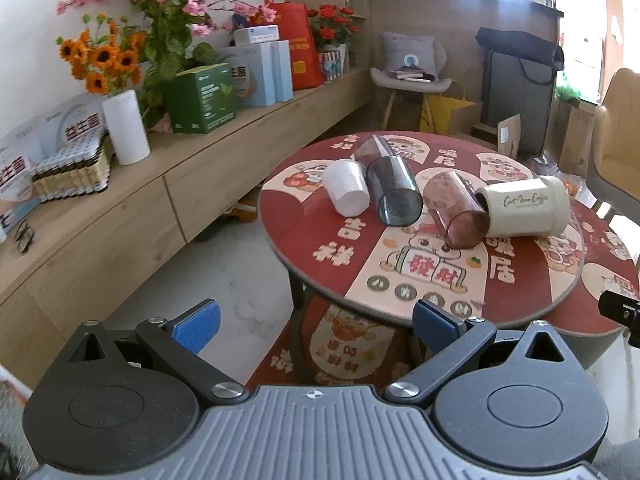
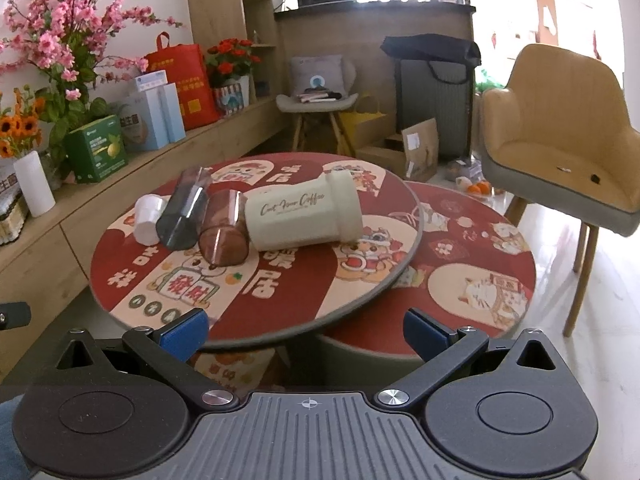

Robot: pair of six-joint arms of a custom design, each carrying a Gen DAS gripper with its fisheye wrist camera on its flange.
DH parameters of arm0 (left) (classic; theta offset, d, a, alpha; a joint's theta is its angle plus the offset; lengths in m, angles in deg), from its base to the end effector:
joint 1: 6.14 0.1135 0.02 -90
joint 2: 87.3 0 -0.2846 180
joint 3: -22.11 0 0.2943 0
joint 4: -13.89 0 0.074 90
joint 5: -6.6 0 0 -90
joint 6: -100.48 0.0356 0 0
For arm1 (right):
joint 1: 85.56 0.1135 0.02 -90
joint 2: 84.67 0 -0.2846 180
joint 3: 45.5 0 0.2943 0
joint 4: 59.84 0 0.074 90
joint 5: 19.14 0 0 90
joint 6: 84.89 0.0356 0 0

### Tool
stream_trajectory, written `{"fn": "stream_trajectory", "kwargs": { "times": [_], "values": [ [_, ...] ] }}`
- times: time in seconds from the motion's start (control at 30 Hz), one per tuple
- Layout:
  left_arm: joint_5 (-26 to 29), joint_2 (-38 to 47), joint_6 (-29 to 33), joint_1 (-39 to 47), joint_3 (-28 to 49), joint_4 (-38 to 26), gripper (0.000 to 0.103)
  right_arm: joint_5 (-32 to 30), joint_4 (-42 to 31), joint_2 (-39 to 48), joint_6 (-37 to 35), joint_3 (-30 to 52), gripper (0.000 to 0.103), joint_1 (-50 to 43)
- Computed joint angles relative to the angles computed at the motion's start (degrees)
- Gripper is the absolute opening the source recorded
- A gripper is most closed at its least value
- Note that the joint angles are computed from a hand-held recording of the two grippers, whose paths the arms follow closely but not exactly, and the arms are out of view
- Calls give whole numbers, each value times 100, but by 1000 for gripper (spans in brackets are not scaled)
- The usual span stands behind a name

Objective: Flip cup upright
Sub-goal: 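Move the left gripper toward the white paper cup lying on its side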

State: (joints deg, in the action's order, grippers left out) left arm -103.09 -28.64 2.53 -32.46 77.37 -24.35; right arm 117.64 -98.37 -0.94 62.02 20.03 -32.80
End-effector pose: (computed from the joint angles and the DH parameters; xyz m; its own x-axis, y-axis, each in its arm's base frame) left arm 0.2259 -0.0984 0.2677 -0.6164 0.1596 -0.7711 0.1075 0.9871 0.1184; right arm 0.2158 0.2410 0.2222 -0.5303 0.2504 -0.8100 0.2583 0.9577 0.1270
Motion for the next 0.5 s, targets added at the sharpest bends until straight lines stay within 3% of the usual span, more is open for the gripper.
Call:
{"fn": "stream_trajectory", "kwargs": {
  "times": [0.17, 0.33, 0.5],
  "values": [
    [205, 882, 71, 133, 381, 517, 103, -565, 838, 320, -1037, 143, 103, -750],
    [375, 1680, 40, 261, 816, 928, 103, -733, 1442, 865, -1957, 572, 103, -1288],
    [389, 2501, 77, 201, 1254, 1300, 103, -793, 1950, 1265, -2255, 648, 103, -1647]
  ]
}}
